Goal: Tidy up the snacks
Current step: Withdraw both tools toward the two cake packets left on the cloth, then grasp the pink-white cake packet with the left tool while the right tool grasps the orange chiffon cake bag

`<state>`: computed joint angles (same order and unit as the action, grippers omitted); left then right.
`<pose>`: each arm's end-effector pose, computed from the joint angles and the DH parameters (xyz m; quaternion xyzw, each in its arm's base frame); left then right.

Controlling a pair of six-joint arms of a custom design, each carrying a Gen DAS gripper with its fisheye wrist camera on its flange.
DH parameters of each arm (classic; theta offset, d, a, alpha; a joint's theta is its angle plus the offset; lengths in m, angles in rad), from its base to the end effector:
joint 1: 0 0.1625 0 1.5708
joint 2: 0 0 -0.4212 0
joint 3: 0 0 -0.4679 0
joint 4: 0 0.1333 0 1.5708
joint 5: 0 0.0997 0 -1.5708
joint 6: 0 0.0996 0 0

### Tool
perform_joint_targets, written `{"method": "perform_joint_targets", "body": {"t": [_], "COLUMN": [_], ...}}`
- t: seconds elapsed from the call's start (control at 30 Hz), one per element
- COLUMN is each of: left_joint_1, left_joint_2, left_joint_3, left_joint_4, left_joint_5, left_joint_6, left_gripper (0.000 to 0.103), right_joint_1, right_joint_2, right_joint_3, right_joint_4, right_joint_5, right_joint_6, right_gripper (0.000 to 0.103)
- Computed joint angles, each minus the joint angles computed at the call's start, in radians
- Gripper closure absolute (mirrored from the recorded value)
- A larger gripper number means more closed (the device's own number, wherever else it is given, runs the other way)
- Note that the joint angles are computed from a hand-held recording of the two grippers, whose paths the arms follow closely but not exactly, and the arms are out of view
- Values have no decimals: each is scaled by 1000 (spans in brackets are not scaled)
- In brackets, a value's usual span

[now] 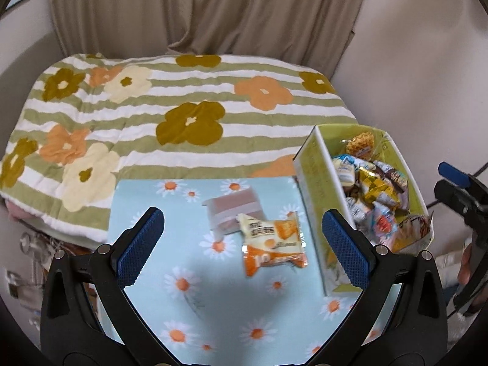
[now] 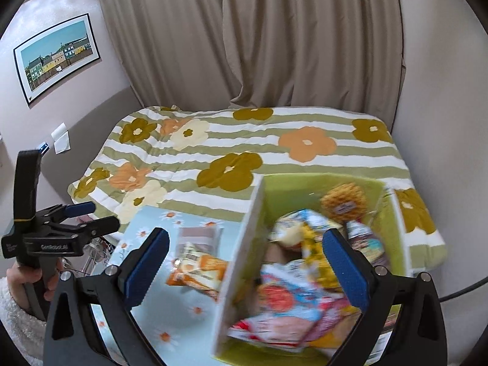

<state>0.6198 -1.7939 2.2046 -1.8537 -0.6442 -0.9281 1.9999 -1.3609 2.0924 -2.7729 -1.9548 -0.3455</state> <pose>-0.2239 -0.4214 0.3144 0.0388 0.8924 -0.3263 0.3093 0.3231 -0.4754 0.2248 0.3193 -0.9007 0.2364 0.1758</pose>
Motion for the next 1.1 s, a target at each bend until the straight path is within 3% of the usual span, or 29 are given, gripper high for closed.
{"method": "perform_joint_targets", "body": {"t": [0.3,0.53,0.73,1.1], "left_joint_1": [160,305,411,490], "left_joint_2": [-101,-83,26,192], "left_joint_3": [18,17,-5,-50], "left_joint_4": [-90,-181,-309,-420], "left_joint_5": [-127,-212,-277,-345], "left_joint_6": [344,594,784,998], "left_gripper": [0,0,1,0], "right_joint_1": [99,103,94,106], "right_joint_2": [190,338,483,694], "right_joint_3": [-2,0,-19,-81], "right_joint_4": [-86,-205,-368,-596], "right_joint_5": [-101,-185,-332,-549], "right_joint_6": [208,316,297,71], "right_gripper": [3,3,3,3]}}
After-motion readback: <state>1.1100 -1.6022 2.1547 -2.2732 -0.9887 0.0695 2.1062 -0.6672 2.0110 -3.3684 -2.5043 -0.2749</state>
